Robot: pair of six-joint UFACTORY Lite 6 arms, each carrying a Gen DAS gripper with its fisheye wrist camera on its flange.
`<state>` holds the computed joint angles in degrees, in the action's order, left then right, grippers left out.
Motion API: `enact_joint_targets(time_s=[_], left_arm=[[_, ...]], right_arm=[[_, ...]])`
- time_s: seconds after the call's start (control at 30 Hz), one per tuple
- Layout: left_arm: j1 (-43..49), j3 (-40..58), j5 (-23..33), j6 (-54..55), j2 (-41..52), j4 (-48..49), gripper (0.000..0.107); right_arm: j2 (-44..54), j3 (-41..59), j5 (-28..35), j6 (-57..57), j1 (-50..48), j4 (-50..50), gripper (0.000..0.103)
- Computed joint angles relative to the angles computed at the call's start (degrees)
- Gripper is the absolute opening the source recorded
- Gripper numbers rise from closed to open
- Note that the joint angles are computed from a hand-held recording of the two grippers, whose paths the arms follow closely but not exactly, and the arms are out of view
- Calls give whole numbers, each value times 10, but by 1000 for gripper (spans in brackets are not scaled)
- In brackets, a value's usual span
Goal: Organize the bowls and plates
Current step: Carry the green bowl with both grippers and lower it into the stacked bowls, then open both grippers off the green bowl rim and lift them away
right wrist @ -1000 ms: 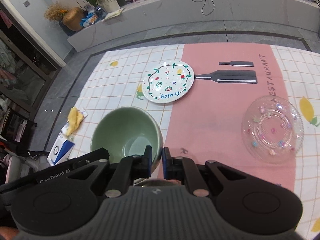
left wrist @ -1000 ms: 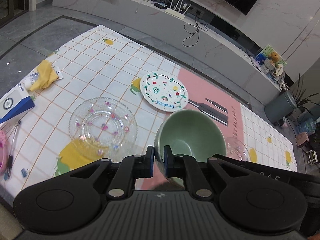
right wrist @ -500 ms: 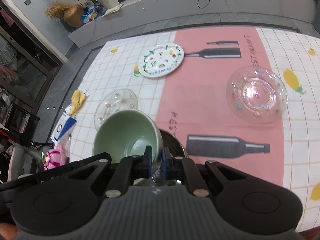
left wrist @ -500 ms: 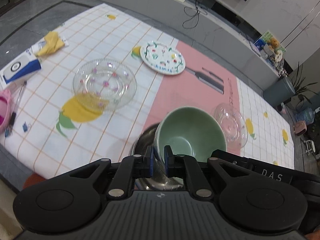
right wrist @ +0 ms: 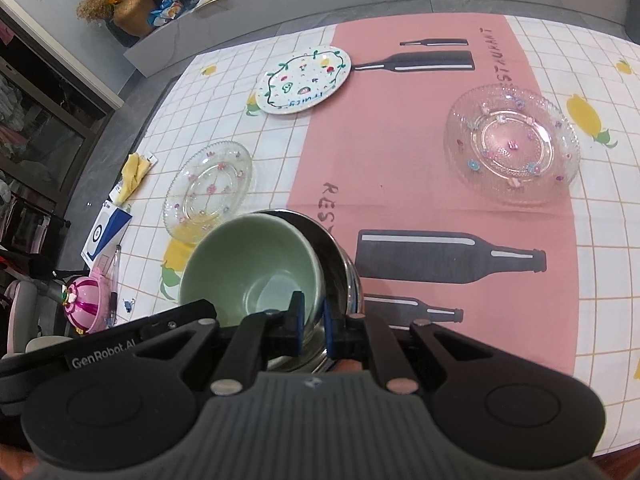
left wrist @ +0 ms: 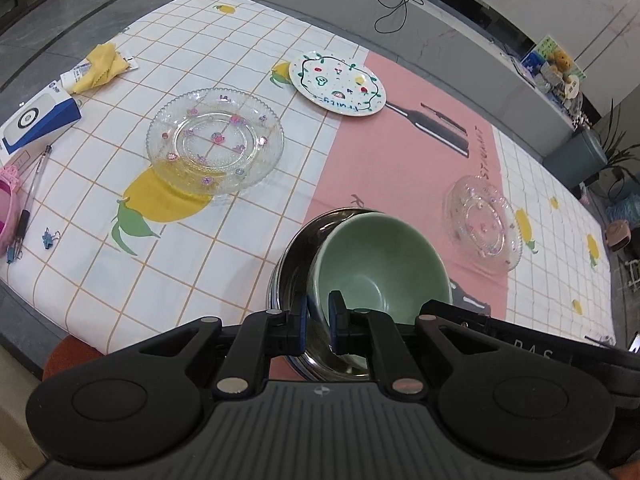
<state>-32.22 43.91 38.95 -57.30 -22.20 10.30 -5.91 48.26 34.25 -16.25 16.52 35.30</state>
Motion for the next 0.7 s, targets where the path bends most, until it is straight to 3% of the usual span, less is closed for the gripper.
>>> enact_joint_targets(time_s=[0.53,0.7], left_arm=[[1,27,16,33,37,-5,14],[0,34,27,24,28,11,15]], right_arm=[[27,3,-29,12,25,-30,7],[25,2,-26,8,25,-24,12]])
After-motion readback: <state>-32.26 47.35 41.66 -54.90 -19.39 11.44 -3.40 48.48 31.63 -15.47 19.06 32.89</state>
